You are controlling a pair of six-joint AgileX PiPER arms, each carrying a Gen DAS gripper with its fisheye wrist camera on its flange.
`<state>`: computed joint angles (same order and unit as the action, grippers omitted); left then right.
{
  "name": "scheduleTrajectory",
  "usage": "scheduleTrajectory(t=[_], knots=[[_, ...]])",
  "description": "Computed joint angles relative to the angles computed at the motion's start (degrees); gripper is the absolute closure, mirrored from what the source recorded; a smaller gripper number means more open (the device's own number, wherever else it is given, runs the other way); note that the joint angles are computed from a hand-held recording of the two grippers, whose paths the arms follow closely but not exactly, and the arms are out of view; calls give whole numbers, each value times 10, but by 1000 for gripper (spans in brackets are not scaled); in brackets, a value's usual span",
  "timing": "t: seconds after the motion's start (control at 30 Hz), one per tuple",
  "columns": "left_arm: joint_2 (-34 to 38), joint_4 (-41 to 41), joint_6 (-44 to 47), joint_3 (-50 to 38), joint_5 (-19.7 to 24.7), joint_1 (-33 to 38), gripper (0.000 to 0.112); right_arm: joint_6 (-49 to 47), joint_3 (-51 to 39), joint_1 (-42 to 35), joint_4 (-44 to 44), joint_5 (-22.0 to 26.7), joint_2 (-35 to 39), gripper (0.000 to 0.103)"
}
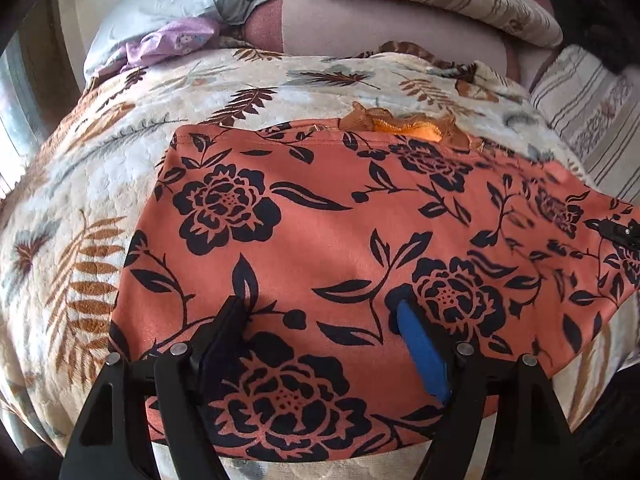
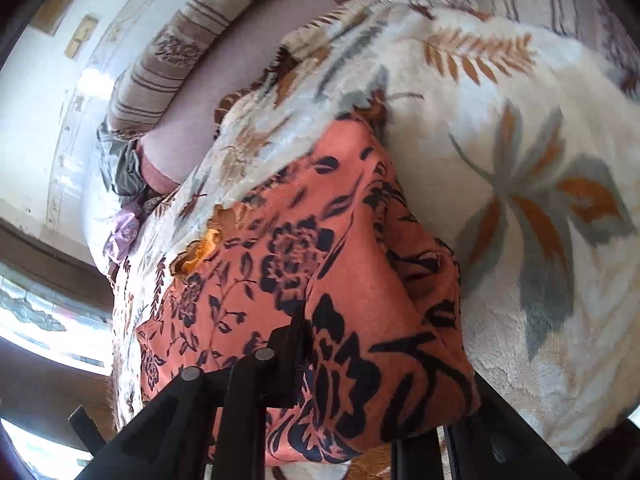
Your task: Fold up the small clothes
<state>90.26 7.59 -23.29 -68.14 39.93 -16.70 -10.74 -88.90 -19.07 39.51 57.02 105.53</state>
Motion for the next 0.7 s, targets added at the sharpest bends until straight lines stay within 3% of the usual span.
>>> scheduleTrajectory(t=[0.07, 0.27, 0.4, 0.47, 0.53, 0.63, 0.7], knots=[[-25, -90, 57, 11, -13, 51, 33, 16, -38, 40, -32, -9, -22, 86], [-137, -190, 98, 54, -31, 244, 33, 48, -136, 242, -142, -53, -75, 86], [-144, -275, 207, 94, -21, 367, 33, 53, -116, 394, -198, -88, -62, 87], [-131, -327, 261, 107, 1, 405, 34, 47, -97, 446, -212, -80, -22, 87], [-122, -408, 330, 111, 33, 442, 34, 32, -77, 461, -175, -64, 27, 87], [-134, -502, 421, 122, 54, 470, 34, -14, 0, 449, -106, -123, 5, 85], [-121, -560, 460, 108, 90, 470, 34, -38, -3, 430, -71, -95, 3, 75]])
